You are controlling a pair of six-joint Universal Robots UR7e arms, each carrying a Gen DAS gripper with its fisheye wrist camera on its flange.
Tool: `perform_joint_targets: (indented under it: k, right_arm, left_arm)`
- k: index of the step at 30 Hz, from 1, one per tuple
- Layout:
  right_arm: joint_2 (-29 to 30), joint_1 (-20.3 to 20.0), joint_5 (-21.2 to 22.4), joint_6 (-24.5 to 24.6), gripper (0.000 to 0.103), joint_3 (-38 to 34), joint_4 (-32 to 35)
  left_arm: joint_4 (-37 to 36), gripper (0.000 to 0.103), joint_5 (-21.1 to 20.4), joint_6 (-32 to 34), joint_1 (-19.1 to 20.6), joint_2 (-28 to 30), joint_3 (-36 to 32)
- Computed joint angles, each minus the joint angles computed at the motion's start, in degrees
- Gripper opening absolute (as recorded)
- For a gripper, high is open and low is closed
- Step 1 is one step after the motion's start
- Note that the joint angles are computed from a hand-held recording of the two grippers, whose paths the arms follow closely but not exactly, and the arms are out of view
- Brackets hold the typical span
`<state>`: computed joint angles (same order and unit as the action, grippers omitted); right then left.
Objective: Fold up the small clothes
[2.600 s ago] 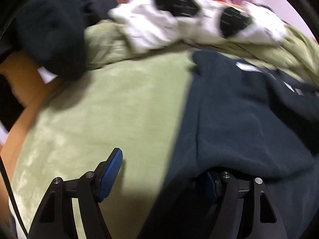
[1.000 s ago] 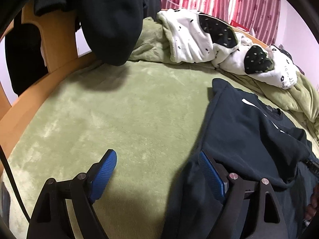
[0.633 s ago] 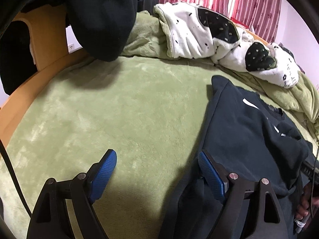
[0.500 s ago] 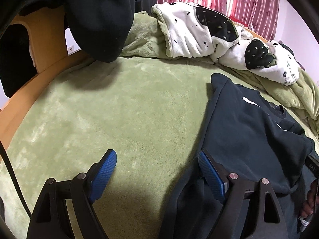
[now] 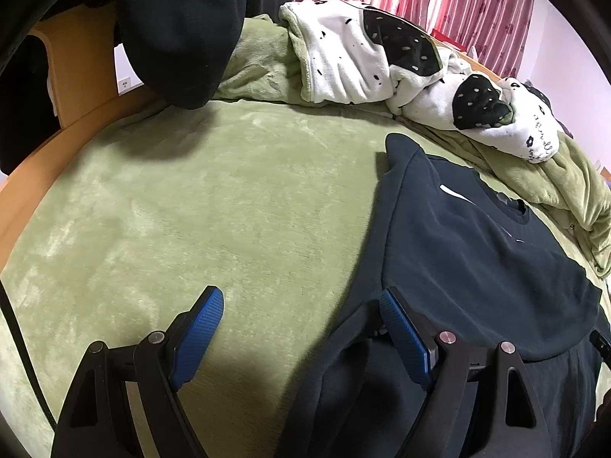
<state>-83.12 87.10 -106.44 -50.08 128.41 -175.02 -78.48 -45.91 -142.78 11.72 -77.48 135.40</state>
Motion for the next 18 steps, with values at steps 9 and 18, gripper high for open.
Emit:
perform_joint_targets:
  k: [9, 18]
  right_arm:
    - [2.2, -2.6, 7.0, 3.1, 0.058, -5.5, 4.5]
    - [8.4, -2.7, 9.3, 5.0, 0.005, -10.7, 11.3]
  left_arm:
    - [0.0, 0.083, 0.4, 1.4, 1.3, 0.6, -0.1]
    - [-1.3, 0.083, 0.8, 3.4, 3.0, 2.0, -0.3]
